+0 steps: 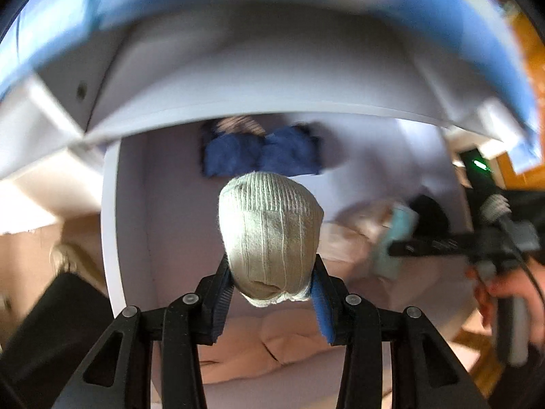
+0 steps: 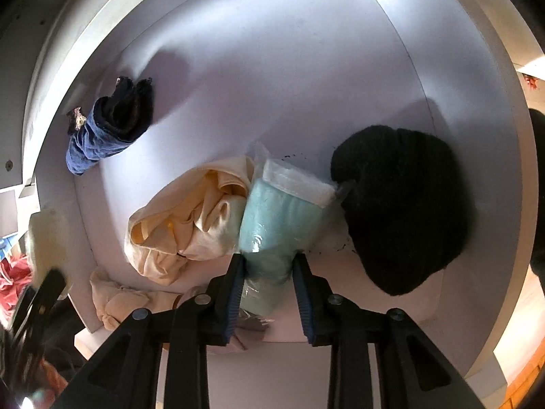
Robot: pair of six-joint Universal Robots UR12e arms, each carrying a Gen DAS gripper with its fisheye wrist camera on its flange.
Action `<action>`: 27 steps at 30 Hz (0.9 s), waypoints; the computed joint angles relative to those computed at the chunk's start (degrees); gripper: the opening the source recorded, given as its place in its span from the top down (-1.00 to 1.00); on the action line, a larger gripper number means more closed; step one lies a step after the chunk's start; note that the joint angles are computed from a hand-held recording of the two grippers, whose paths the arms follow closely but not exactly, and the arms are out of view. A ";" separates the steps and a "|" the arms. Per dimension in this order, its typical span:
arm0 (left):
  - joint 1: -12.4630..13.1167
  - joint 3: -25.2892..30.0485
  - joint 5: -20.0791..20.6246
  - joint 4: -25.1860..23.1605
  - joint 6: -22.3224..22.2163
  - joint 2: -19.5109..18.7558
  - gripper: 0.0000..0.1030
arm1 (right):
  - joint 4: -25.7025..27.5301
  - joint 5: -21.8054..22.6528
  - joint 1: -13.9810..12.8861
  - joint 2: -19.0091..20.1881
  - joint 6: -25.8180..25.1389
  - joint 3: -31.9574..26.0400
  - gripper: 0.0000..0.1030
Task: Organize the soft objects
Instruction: 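Lift the pale green hat toward the tray with the left gripper while the right holds the pack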
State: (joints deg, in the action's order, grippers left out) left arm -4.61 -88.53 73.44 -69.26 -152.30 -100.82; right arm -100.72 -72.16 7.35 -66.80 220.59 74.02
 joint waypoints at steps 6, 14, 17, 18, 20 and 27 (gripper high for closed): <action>-1.09 -2.66 -4.38 0.14 12.46 3.90 0.17 | 0.13 -0.73 0.16 0.09 -0.80 -0.20 0.52; 0.40 -3.92 -12.09 1.94 16.41 7.20 0.17 | 0.56 -0.94 0.34 0.21 -1.11 -0.30 0.52; 1.34 -3.69 -16.32 2.38 15.04 8.06 0.17 | 0.87 -1.14 0.35 0.25 -1.33 -0.54 0.52; 1.60 -3.42 -17.79 2.53 14.59 8.22 0.17 | 0.94 -1.20 0.36 0.27 -1.37 -0.58 0.52; 2.22 -2.89 -20.95 2.45 14.16 8.63 0.16 | 0.97 -1.30 0.44 0.31 -1.35 -0.59 0.52; 3.47 2.98 -28.53 3.82 6.54 6.84 0.16 | 1.35 -1.41 0.49 0.39 -1.69 -0.91 0.52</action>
